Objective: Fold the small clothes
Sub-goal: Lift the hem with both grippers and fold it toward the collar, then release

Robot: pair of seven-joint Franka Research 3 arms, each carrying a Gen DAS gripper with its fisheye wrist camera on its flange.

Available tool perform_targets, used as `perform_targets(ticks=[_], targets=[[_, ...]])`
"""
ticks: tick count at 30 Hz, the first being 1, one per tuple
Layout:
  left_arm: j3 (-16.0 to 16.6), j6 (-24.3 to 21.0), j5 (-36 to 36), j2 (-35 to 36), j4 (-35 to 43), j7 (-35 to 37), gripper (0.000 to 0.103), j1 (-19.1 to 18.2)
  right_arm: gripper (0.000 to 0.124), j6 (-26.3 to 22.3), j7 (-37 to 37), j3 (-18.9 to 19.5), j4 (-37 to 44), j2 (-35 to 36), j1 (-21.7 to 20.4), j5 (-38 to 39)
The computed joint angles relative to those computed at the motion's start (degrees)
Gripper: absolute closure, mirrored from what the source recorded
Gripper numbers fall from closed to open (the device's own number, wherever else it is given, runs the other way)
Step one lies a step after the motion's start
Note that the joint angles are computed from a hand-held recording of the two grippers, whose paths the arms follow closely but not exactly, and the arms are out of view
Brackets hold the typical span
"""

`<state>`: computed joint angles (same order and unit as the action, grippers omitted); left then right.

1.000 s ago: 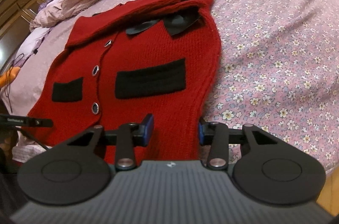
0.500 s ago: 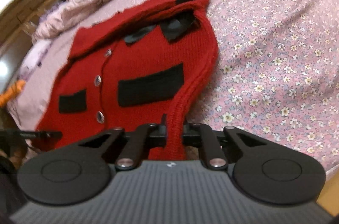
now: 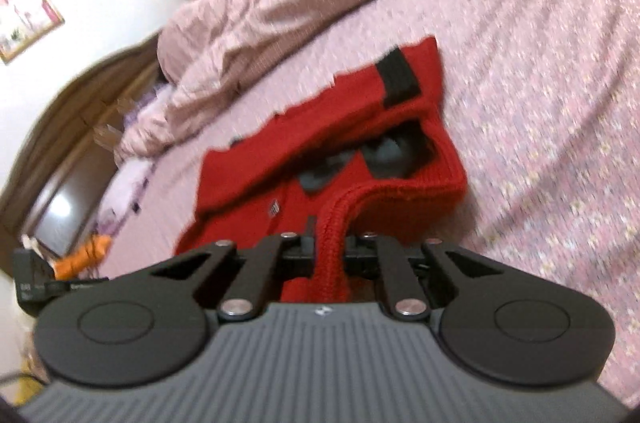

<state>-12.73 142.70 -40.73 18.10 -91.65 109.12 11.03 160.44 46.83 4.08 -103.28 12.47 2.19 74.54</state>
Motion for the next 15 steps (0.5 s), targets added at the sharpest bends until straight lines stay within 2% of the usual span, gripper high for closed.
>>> perform_targets(ticks=[6, 11, 15], targets=[[-0.5, 2.8, -0.4, 1.8, 5.3, -3.0, 0.092, 0.0, 0.113, 2.6, -2.1, 0.8, 6.3, 3.2, -1.0, 6.0], [-0.2, 4.6, 5.9, 6.7, 13.9, -9.6, 0.092, -1.7, 0.113, 4.9, -2.7, 2.0, 13.5, 7.6, -2.1, 9.3], [-0.3, 3.0, 12.8, 13.8, 25.5, -15.8, 0.092, -2.9, 0.113, 6.6, 0.9, 2.8, 20.6, 12.6, -2.7, 6.2]])
